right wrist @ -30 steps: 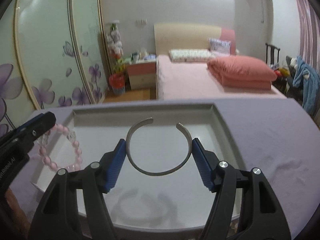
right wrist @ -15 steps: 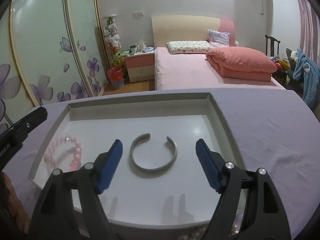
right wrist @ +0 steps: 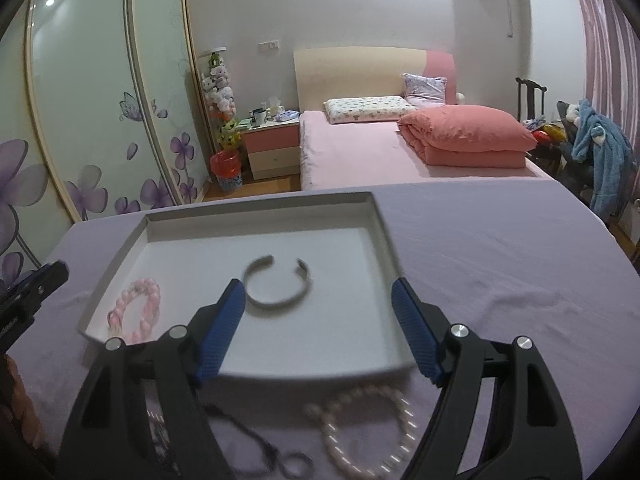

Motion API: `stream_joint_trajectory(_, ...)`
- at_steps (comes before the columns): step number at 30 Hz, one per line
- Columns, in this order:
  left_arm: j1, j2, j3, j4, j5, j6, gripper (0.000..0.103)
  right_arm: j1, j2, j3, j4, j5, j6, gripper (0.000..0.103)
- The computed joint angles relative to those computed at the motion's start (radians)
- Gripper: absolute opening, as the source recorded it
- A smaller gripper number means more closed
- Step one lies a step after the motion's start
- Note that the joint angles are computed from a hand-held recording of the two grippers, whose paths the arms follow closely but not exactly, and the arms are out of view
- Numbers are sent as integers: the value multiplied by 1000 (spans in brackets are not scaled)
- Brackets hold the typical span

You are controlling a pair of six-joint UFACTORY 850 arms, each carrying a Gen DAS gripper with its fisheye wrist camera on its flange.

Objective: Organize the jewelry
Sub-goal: 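Carry both bracelets into the gray tray and open both tools to release them, then grasp the white pearl bracelet with the right tool while the left tool grasps the silver wire bangle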

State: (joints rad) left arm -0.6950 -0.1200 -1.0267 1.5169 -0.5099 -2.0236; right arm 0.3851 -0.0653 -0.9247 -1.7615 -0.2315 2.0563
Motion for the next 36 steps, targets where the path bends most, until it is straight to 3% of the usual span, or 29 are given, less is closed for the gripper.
stream_joint_trajectory(8, -38, 66, 105, -43, -24, 44, 59, -44, 77, 122, 297, 16, -302, 73)
stream_joint_trajectory(15, -39, 58, 112, -134, 3, 144, 60, -52, 22, 110, 695, 17, -697, 49)
stream_joint_trajectory(20, -46, 40, 106, -183, 19, 219, 60, -38, 8, 109, 648, -18, -654, 34)
stream_joint_trajectory(22, -41, 29, 98, -225, 42, 260, 60, -36, 12, 113, 636, -20, -654, 13)
stream_joint_trajectory(23, -41, 23, 96, -246, 47, 276, 60, -31, 12, 113, 629, -25, -651, 11)
stream_joint_trajectory(32, -26, -16, 65, -388, 107, 380, 60, -26, 12, 114, 622, -35, -646, 11)
stream_joint_trajectory(36, -54, -37, 44, -390, 85, 434, 76, -31, 9, 108, 643, -23, -663, 11)
